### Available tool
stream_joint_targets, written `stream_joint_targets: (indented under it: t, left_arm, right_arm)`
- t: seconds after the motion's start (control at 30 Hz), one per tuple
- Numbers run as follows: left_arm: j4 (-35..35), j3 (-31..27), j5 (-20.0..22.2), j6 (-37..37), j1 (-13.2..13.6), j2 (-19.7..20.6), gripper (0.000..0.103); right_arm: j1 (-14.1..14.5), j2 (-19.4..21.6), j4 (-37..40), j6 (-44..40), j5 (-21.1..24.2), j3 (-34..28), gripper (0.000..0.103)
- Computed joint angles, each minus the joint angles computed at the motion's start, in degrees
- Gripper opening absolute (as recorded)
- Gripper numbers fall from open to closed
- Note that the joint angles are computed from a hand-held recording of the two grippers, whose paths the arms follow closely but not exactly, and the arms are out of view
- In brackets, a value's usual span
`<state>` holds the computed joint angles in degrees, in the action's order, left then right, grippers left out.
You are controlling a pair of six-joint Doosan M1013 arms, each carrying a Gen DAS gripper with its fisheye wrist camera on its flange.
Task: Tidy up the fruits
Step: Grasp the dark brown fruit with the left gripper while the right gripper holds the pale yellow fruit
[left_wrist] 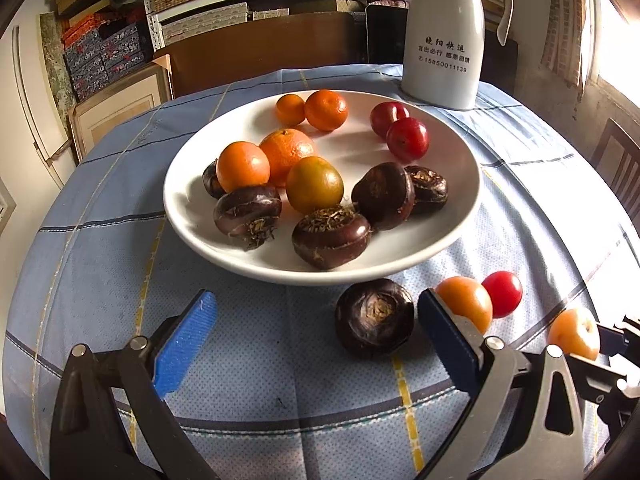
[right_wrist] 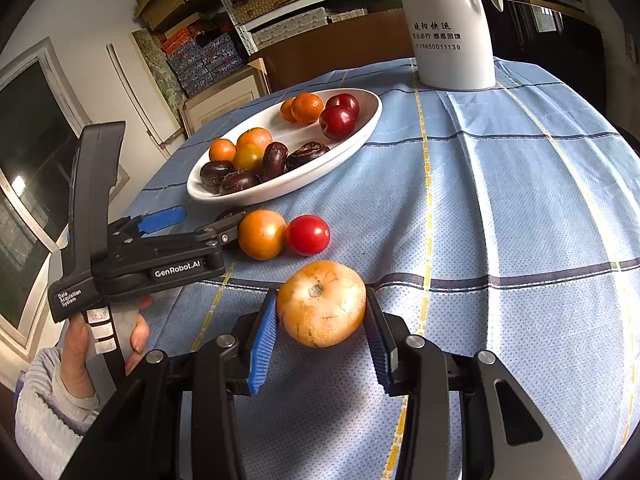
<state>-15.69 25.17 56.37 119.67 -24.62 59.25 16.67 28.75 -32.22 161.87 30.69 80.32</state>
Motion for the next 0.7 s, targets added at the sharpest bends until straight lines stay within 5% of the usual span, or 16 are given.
stream_joint_targets:
  t: [0.17, 0.3, 0.47, 0.6, 0.7]
  left_arm:
    - [0.67, -4.03, 3.15, -2.56, 0.28, 2.03, 0.099]
    - [4.49, -0.84, -0.27, -4.95, 0.82, 0.42, 0.099]
    - [-1.64, -1.11, 4.18, -3.03, 2.42, 0.48, 0.099]
    - [-3.42, 4.31, -0.96, 3.29, 1.77, -2.19, 0.099]
    - [-2.04, 3.07, -0.59, 3.11, 1.25, -1.54, 0.099]
  right_arm:
    - [-0.04, 0.01, 0.31, -0.21, -0.05, 0.01, 0.042]
    - [-0.08, -0.07, 0.14, 0.07, -0.38, 0.16, 0.042]
    - [0.02, -0.13, -0.01, -0.22, -0.74, 0.21, 0.042]
    - [0.02, -0.24, -0.32, 0.13, -0.95, 0.35, 0.042]
    - [0.02, -0.20, -0.14, -0.36, -0.92, 0.28, 0.042]
